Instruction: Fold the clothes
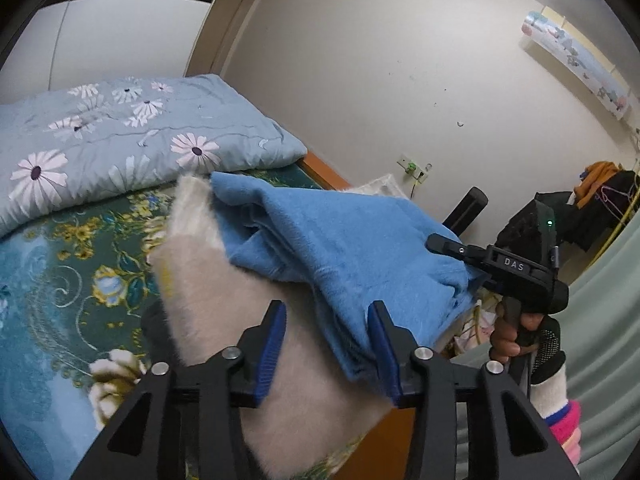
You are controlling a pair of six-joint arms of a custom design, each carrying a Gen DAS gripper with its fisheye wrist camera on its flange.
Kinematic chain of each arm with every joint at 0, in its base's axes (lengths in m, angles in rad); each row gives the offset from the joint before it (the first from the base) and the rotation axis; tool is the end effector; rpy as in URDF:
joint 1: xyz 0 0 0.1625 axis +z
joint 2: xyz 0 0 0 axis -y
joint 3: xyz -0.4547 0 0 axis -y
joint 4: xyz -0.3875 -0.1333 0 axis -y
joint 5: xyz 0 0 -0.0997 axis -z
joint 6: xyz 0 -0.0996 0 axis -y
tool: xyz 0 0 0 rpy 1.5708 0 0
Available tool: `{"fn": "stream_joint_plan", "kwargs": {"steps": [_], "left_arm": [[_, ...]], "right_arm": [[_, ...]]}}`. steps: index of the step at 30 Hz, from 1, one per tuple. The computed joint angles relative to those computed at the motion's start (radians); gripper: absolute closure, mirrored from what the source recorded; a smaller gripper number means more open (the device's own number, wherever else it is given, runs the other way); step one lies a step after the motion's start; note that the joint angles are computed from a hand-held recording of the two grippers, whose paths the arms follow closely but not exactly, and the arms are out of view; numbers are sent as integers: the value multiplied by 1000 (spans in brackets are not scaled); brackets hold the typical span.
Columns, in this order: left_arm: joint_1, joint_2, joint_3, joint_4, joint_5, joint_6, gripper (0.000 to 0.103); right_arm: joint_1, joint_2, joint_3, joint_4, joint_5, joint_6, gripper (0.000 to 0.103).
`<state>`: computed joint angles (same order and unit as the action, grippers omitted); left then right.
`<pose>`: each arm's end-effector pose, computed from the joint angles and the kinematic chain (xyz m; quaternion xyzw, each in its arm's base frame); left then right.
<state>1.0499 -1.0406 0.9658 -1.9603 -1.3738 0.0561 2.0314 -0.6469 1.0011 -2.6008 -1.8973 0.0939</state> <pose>-0.2403 -0.7259 0.5410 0.2538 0.9349 -0.2448 0.0404 0.4744 -0.7281 0.2909 0.1168 -0.9251 0.3566 0.0579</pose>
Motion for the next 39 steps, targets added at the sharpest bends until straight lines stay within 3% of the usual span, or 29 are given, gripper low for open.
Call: {"fn": "stream_joint_plan", "kwargs": {"steps": [1, 3, 6, 9, 12, 17, 19, 21, 23, 26, 28, 31, 33, 35, 39], "left_arm": [[0, -9, 11, -4, 2, 2, 52], [-3, -31, 36, -14, 14, 10, 48], [-15, -64, 83, -47, 51, 30, 47], [-31, -102, 147, -96, 89, 64, 44], [-54, -149, 237, -160, 139, 115, 41], [-72, -206, 335, -224, 182, 135, 34], [-77, -232, 386, -270, 204, 145, 29], [-82, -256, 436, -320, 228, 162, 24], [-87, -282, 486, -361, 255, 169, 22], [-81, -318, 537, -373, 241, 145, 19], [-81, -336, 562, -377, 247, 128, 18], [-87, -364, 602, -397, 286, 101, 15], [-95, -377, 620, -405, 332, 83, 0], [-104, -389, 640, -424, 372, 80, 0], [-126, -410, 658, -416, 410, 86, 0]], "right_arm": [[7, -3, 13, -27, -16, -14, 56], [27, -11, 50, -111, -76, -55, 56], [67, -4, 101, -293, -225, -130, 56], [95, -3, 149, -406, -277, -199, 55], [129, 9, 185, -496, -330, -293, 44], [163, -7, 290, -614, -289, -328, 41], [171, -11, 335, -653, -274, -338, 29], [176, -11, 378, -685, -272, -339, 26], [176, -12, 412, -694, -285, -318, 26], [178, -11, 440, -685, -326, -281, 26], [191, -1, 437, -665, -387, -268, 19], [208, 11, 429, -635, -441, -266, 19], [217, 10, 425, -585, -455, -235, 17], [224, 12, 413, -553, -474, -220, 8], [252, 15, 391, -482, -496, -194, 7]]}}
